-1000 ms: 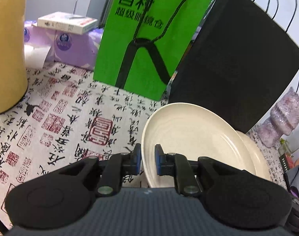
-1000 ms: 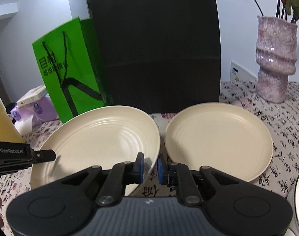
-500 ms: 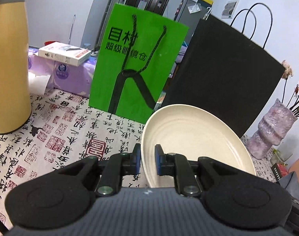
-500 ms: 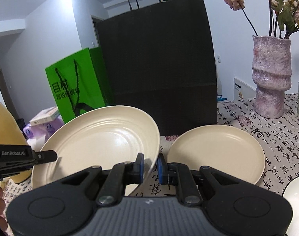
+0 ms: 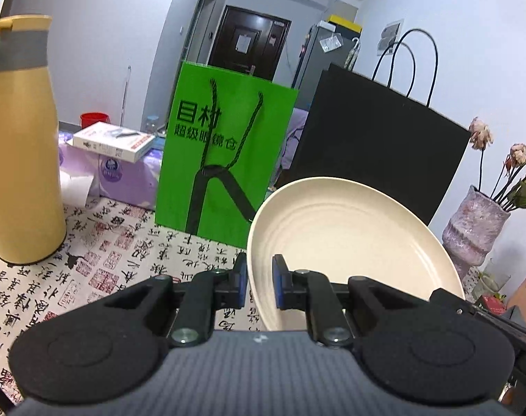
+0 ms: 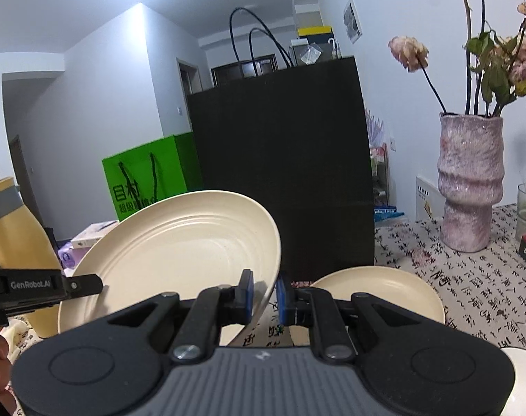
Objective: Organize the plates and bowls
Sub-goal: 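Lift the gripped cream plates off the table with both tools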
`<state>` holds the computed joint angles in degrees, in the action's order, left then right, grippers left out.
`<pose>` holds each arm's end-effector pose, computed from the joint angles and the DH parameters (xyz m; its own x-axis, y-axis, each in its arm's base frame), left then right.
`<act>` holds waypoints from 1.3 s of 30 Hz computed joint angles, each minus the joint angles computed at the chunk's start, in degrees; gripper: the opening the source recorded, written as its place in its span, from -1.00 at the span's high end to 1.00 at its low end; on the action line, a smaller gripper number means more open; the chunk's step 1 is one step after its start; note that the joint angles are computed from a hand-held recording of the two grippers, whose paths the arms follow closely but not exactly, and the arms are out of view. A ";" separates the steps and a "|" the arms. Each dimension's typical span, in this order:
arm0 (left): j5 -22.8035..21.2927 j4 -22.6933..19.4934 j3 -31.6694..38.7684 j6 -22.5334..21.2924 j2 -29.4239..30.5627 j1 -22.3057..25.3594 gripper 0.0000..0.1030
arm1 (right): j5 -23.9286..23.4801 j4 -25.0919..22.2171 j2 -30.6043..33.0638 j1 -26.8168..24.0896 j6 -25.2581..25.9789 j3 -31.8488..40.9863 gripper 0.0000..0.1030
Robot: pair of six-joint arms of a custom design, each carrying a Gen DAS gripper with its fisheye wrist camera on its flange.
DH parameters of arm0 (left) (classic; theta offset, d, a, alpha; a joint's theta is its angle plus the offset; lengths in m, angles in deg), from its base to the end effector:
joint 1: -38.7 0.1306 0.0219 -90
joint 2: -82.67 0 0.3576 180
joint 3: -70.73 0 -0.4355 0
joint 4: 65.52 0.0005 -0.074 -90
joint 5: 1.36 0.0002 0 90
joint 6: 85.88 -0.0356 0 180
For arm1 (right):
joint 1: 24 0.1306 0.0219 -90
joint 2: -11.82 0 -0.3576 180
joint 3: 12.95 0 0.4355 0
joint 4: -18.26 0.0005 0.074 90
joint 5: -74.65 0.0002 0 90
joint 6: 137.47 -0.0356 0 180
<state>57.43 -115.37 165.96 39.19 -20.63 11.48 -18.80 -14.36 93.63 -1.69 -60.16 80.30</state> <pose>0.4010 -0.1861 0.5625 -0.3769 -0.3587 -0.8540 -0.2676 0.9248 -0.2704 0.4618 0.1913 0.5312 -0.4207 0.0644 -0.9049 -0.3469 0.9103 0.2260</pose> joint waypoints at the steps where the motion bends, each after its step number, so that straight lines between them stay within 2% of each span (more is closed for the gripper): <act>1: -0.39 -0.09 0.14 0.07 -0.14 -0.28 0.73 | -0.19 0.02 -0.24 -0.08 -0.04 -0.02 0.74; 15: -5.96 -5.61 0.65 3.16 -3.20 -4.72 0.73 | -2.06 -0.50 -5.78 0.13 -1.13 -3.44 0.74; 39: -19.15 -16.34 2.65 9.91 -6.84 -16.78 0.73 | -3.17 -3.89 -16.60 0.58 -1.17 -8.67 0.74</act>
<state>38.29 -131.72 168.62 49.10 -27.47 -5.29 -21.98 -18.25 77.03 -1.11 -61.33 71.63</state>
